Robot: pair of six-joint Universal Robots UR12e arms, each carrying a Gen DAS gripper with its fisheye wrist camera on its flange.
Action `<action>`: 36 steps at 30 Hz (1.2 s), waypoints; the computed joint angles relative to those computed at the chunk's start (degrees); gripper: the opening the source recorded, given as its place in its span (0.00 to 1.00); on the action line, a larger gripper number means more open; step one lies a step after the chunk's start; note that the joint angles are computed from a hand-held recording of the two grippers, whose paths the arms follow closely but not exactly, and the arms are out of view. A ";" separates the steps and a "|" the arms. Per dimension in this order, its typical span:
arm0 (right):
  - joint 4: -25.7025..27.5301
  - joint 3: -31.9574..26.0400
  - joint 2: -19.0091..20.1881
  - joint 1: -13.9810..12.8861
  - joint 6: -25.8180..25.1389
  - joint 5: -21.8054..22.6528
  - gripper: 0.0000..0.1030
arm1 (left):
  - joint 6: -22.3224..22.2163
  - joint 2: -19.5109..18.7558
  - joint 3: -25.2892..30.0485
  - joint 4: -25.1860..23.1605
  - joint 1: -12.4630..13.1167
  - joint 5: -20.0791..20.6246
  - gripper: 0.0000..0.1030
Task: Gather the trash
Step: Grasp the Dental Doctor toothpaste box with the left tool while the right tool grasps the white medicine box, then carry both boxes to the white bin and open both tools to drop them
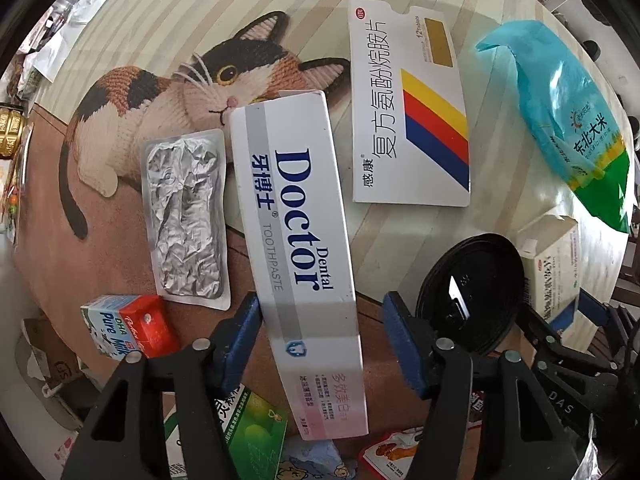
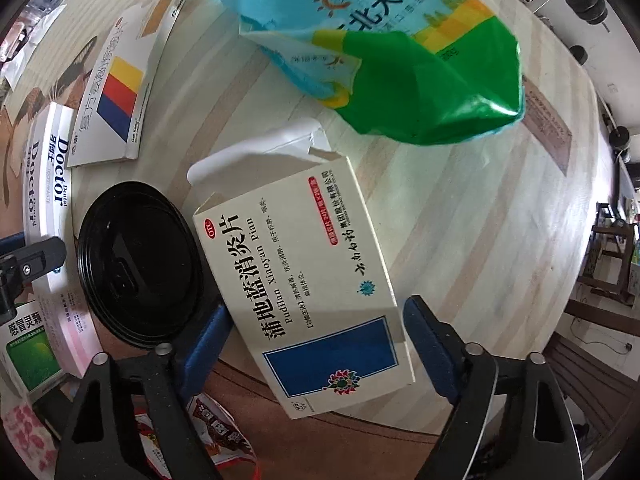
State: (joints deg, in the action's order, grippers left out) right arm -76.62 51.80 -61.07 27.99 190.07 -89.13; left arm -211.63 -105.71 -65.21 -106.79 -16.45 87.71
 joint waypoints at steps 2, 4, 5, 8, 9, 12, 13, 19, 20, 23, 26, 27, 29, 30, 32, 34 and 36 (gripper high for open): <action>-0.05 1.53 -0.90 -0.20 1.54 -0.90 0.82 | 0.59 -0.20 0.48 -0.56 -0.37 1.61 0.44; 0.13 3.91 -2.50 -0.85 3.98 -0.19 0.82 | 0.98 0.25 -0.04 0.18 -0.29 1.83 0.44; 0.33 4.97 -3.20 -1.15 4.98 0.15 0.82 | 0.97 0.50 -0.44 0.63 -0.30 1.98 0.44; 0.07 8.05 -5.12 -1.81 6.80 1.29 0.82 | 0.67 1.37 -2.55 1.77 -0.55 3.00 0.45; -0.43 8.81 -5.54 -1.85 6.85 1.39 0.82 | 0.70 0.94 -2.59 1.85 -0.65 3.29 0.45; -0.30 9.25 -5.48 -1.41 6.55 0.22 0.83 | 0.82 0.50 -3.26 1.75 -0.90 3.42 0.46; -1.11 9.60 -5.24 -0.97 6.82 -0.47 0.83 | 0.76 0.60 -3.52 2.05 -0.94 3.47 0.45; -2.55 8.88 -4.13 -0.63 6.59 -0.63 0.82 | 2.64 0.54 -2.91 3.66 -2.17 4.26 0.43; -2.81 8.84 -4.09 -0.53 6.90 -0.66 0.80 | 3.15 0.83 -3.03 4.19 -2.25 4.37 0.43; -2.51 10.62 -6.36 -1.49 7.16 1.04 0.80 | 3.66 1.46 -2.50 4.78 -2.71 4.80 0.43; -4.08 12.14 -7.72 -1.77 7.84 2.26 0.80 | 3.88 2.32 -2.35 5.81 -3.05 5.19 0.43; -4.77 12.70 -8.24 -1.84 8.00 2.70 0.80 | 3.94 2.60 -2.26 6.15 -3.16 5.24 0.43; -6.07 13.59 -9.22 -1.97 8.21 3.34 0.80 | 3.89 3.07 -1.40 6.36 -3.50 5.40 0.43; -6.80 13.93 -9.69 -2.07 8.50 4.04 0.80 | 3.84 3.40 -1.16 6.47 -3.53 5.30 0.43; -8.47 14.91 -10.74 -2.49 8.91 5.62 0.80 | 3.62 4.58 -1.28 7.24 -3.36 4.88 0.43; -9.26 14.82 -11.49 -2.80 9.38 6.94 0.80 | 3.17 5.60 -1.75 8.75 -3.21 4.65 0.43; -11.03 15.53 -12.51 -2.97 9.83 8.18 0.80 | 3.17 6.79 -1.67 9.64 -2.90 4.77 0.43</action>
State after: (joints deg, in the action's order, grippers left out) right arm -87.66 67.33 -73.58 25.03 199.90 -80.94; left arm -208.46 -98.92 -66.88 -97.16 -19.36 92.48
